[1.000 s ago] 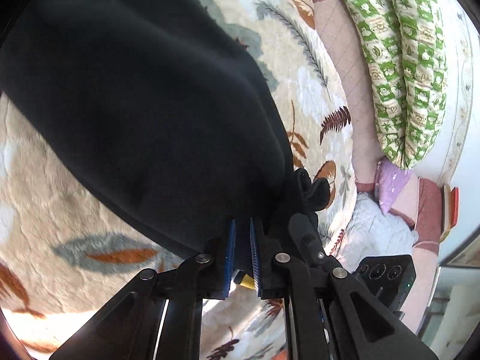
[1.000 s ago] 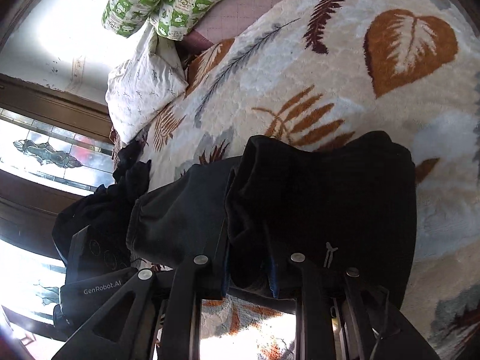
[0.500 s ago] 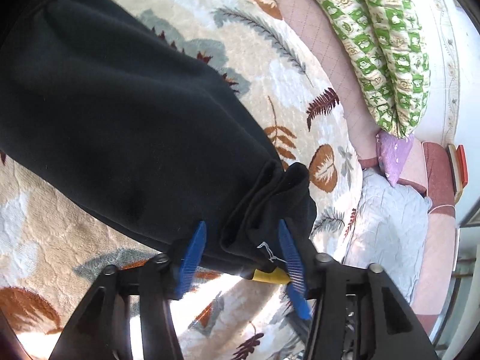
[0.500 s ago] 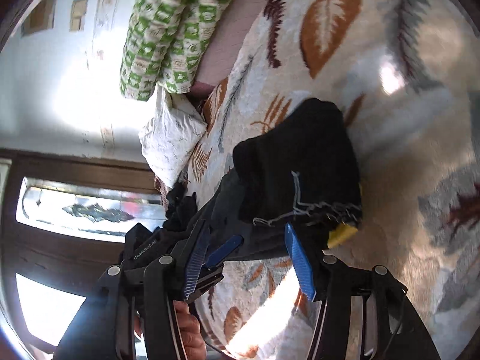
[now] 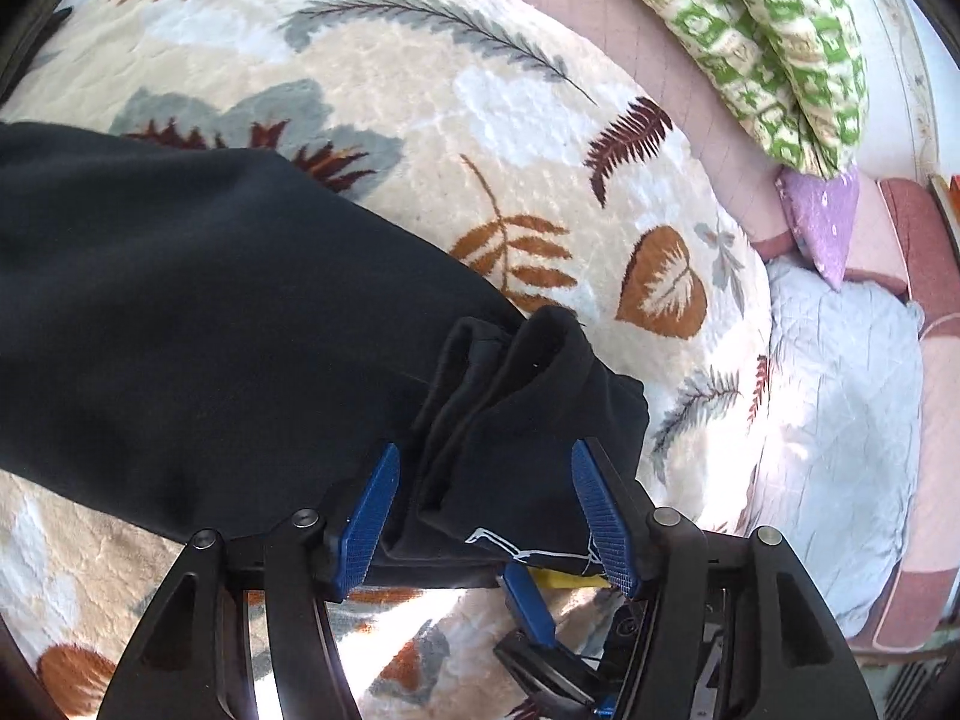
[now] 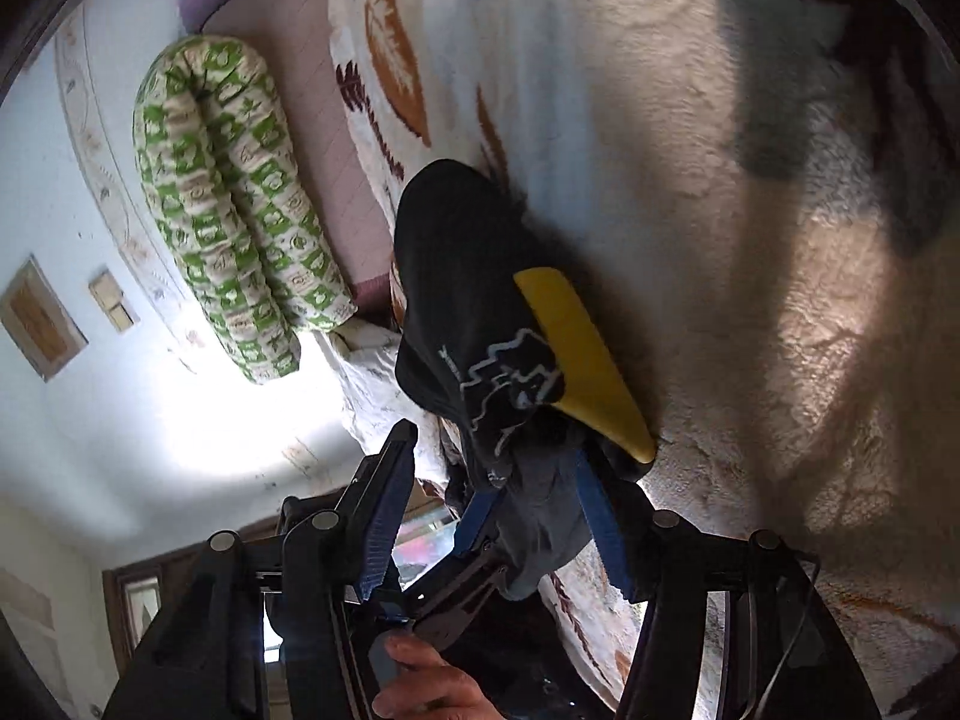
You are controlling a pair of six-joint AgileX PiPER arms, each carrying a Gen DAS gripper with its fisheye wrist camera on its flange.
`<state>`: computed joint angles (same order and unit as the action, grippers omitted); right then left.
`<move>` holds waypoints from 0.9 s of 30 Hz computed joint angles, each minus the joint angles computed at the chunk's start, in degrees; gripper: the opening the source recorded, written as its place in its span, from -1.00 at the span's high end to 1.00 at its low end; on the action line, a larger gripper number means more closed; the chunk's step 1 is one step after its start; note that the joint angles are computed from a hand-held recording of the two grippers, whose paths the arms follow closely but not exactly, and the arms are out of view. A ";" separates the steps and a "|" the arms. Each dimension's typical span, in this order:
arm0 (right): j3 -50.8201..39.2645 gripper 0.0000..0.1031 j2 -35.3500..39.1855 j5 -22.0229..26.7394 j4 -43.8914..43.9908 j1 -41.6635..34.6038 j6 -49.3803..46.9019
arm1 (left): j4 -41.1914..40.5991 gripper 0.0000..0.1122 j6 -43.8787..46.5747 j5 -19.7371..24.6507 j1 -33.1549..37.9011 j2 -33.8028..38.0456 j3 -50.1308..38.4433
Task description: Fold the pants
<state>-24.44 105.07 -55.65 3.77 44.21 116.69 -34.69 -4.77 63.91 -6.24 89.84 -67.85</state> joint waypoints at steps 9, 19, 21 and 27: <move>-0.08 -0.06 1.83 -2.20 13.79 3.97 -2.74 | -0.15 0.49 -1.01 -2.47 -2.39 5.26 -0.56; 3.03 0.84 2.27 -6.38 20.62 6.59 -6.77 | -4.18 0.83 -0.91 -1.49 -1.09 3.74 1.67; 5.12 0.86 -1.48 -5.23 21.26 6.43 -11.48 | -6.80 0.83 1.13 -1.31 -0.57 1.79 3.70; 5.76 0.86 -10.17 9.84 19.01 3.46 -24.11 | -4.10 0.82 -0.37 -5.72 -3.16 2.41 7.83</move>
